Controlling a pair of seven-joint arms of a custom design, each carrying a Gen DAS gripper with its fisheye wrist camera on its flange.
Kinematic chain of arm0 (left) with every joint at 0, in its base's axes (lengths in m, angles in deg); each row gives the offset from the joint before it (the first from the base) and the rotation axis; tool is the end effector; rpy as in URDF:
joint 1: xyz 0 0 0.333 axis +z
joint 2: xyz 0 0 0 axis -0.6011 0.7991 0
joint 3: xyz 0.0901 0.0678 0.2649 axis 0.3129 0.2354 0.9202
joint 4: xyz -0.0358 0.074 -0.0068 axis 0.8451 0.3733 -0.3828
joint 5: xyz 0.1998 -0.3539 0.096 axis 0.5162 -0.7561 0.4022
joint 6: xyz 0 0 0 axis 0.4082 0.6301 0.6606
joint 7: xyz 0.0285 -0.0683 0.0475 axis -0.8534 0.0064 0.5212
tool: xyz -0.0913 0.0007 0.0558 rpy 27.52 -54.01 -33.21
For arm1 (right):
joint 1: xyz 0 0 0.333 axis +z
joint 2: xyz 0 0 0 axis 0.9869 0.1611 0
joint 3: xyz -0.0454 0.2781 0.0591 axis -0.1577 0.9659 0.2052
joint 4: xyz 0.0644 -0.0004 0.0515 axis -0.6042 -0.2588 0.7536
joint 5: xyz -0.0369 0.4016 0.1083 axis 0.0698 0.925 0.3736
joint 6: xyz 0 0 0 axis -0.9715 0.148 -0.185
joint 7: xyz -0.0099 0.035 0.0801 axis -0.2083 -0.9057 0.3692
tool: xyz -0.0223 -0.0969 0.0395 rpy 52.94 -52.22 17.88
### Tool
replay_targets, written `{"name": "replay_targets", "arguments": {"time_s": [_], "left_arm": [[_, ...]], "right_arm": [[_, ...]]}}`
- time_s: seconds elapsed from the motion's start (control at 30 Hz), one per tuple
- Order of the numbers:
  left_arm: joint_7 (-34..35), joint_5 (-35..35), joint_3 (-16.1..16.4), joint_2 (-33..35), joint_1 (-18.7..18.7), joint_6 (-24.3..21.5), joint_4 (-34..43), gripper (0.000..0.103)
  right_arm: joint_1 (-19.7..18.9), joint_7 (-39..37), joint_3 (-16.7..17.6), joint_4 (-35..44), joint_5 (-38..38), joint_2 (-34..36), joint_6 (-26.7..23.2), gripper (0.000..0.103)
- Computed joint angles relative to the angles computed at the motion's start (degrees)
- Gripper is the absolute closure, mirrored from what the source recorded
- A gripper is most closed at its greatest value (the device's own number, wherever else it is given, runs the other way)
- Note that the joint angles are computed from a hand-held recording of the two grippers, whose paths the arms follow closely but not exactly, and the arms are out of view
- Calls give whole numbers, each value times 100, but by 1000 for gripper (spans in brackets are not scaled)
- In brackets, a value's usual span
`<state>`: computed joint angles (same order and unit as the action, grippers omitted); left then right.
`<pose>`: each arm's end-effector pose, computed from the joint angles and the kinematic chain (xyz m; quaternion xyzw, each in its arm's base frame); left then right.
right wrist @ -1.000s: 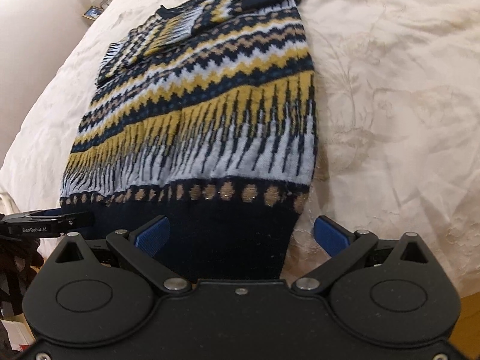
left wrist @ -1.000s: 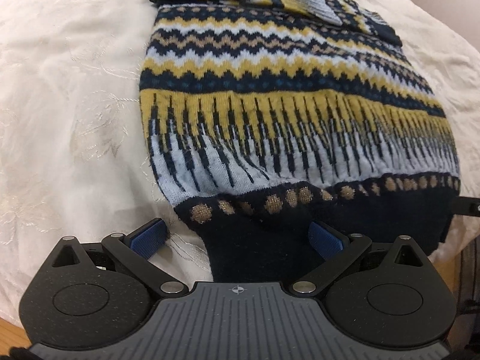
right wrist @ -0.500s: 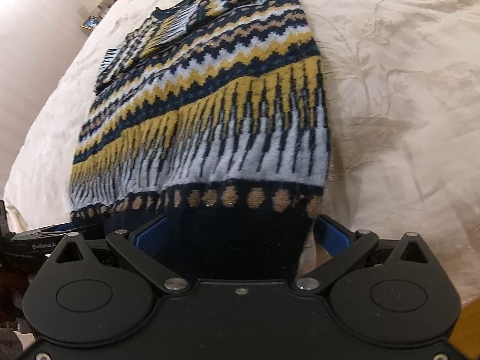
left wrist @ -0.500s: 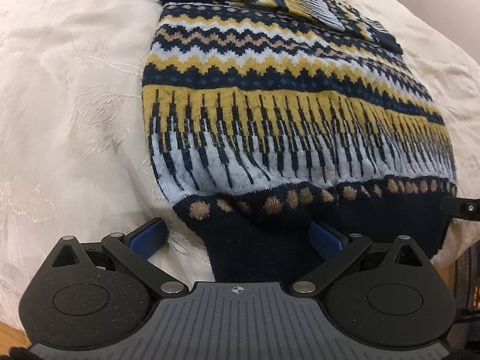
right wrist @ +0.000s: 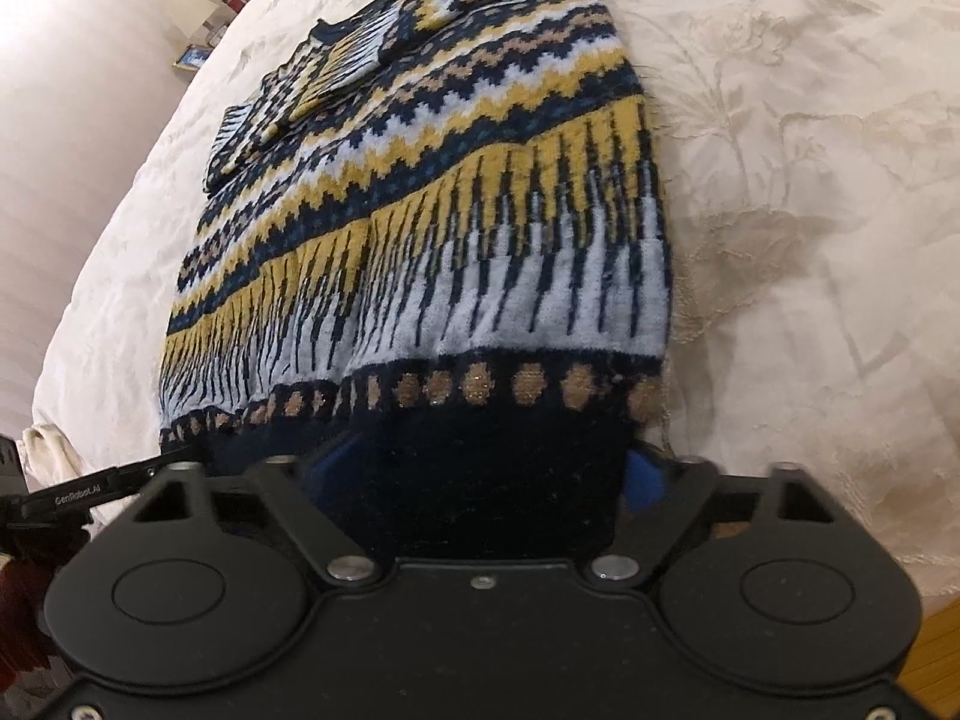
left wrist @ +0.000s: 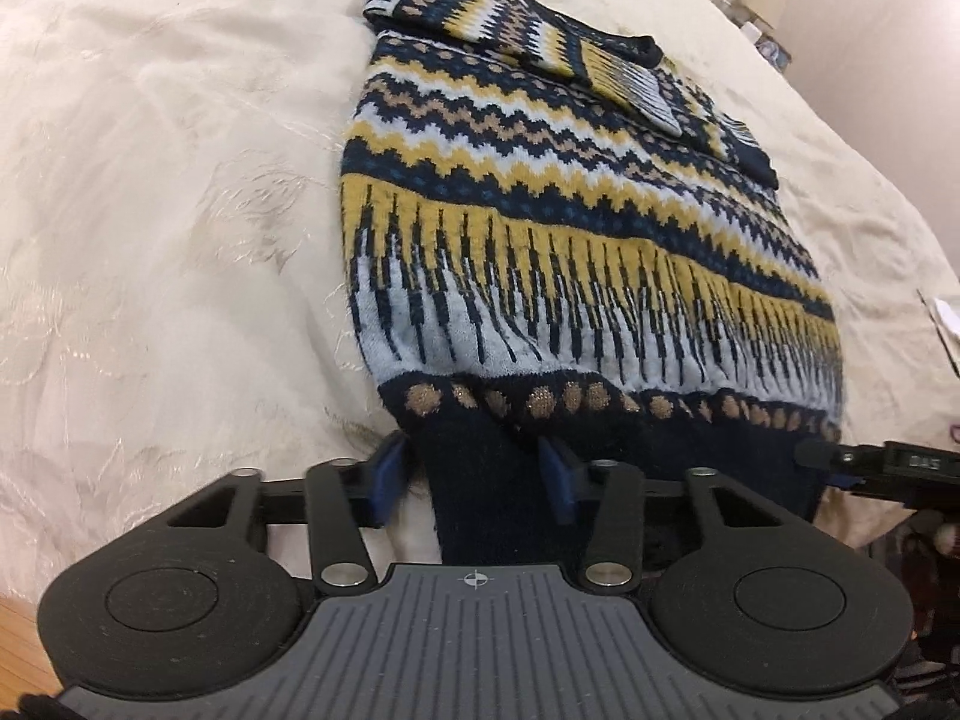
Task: Fold small clothes
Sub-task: 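Lift the hem with both grippers and fold it up toward the collar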
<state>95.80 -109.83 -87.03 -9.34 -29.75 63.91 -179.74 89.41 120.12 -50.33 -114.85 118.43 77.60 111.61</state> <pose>0.6474 -0.0185 0.3552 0.5996 -0.7441 0.2945 0.0042 0.5574 0.0558 0.3470 -0.5251 0.7848 0.0356 0.3272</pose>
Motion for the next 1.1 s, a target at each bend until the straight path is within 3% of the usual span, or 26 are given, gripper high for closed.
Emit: {"name": "replay_targets", "arguments": {"time_s": [0.03,0.1,0.2,0.23,0.33,0.6,0.8,1.1], "left_arm": [[-24,-23,-5,21,9,-76,42,69],[-106,-45,2,40,30,-239,122,80],[-193,-147,2,-39,34,-236,76,93],[-170,-234,-4,-70,45,-216,57,97],[-21,-594,-13,-229,88,-201,-15,97],[131,-1358,75,-508,0,-143,76,97],[3,-1628,48,-333,-97,179,458,97],[-362,-1563,-170,179,-122,700,1231,97]], "right_arm": [[-12,-16,-12,-9,70,-9,-21,43],[-45,-168,-46,13,334,-13,-176,65],[-59,-117,-44,53,162,-41,-242,77],[-58,-63,-41,58,65,-63,-247,78],[-39,-136,-55,0,122,-204,-215,81],[95,-992,-285,-101,1244,-671,-150,83],[79,-1327,-339,303,1636,-495,-130,83],[-242,-1799,-273,1131,2077,73,-297,83]]}}
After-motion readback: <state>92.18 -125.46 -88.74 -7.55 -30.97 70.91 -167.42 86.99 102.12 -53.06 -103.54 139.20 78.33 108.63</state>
